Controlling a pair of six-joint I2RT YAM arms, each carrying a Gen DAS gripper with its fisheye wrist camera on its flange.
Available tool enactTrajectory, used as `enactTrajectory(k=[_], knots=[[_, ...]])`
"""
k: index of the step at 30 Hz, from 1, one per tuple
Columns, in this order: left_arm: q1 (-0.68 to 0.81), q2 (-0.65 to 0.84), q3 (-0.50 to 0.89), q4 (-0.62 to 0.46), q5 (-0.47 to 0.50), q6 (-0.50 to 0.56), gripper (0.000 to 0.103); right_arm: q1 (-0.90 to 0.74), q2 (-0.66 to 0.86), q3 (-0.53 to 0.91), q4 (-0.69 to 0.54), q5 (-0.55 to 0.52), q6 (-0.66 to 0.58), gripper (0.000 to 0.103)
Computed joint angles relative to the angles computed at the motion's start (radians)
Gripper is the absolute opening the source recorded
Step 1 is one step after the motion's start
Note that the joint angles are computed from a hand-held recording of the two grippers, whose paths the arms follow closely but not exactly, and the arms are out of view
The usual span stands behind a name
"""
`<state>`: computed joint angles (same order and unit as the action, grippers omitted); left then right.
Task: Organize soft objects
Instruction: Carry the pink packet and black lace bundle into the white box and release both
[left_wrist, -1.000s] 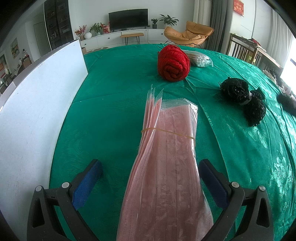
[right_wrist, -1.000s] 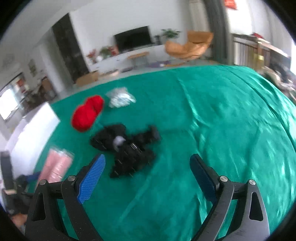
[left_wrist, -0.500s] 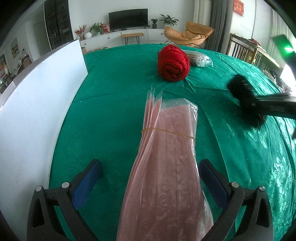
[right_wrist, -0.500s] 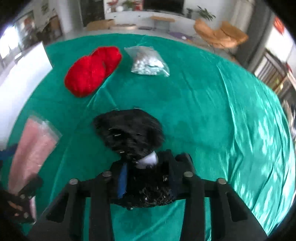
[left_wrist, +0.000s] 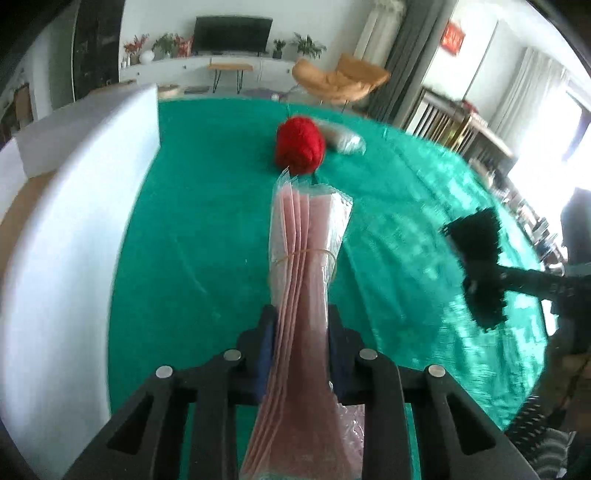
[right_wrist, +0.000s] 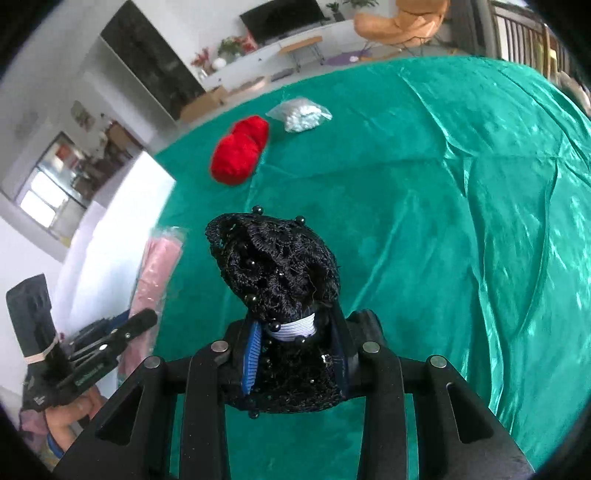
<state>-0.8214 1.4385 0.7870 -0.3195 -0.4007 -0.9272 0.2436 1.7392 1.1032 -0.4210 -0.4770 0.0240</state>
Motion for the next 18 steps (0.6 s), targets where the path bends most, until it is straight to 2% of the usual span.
enactTrajectory(k=[10, 14, 18], knots=[[-0.108, -0.319, 0.01, -0.179, -0.142, -0.069, 0.026, 0.092, -0.168, -0.012, -0.07, -0.036, 0.016, 0.035], [-0.139, -0.493, 0.007, -0.341, -0.22, -0.124, 0.026, 0.167, -0.204, 0.0, -0.082, -0.031, 0.041, 0.035], [-0.165, -0.645, 0.039, -0.587, -0.315, -0.218, 0.026, 0.278, -0.211, 0.041, -0.083, -0.031, 0.089, 0.035]])
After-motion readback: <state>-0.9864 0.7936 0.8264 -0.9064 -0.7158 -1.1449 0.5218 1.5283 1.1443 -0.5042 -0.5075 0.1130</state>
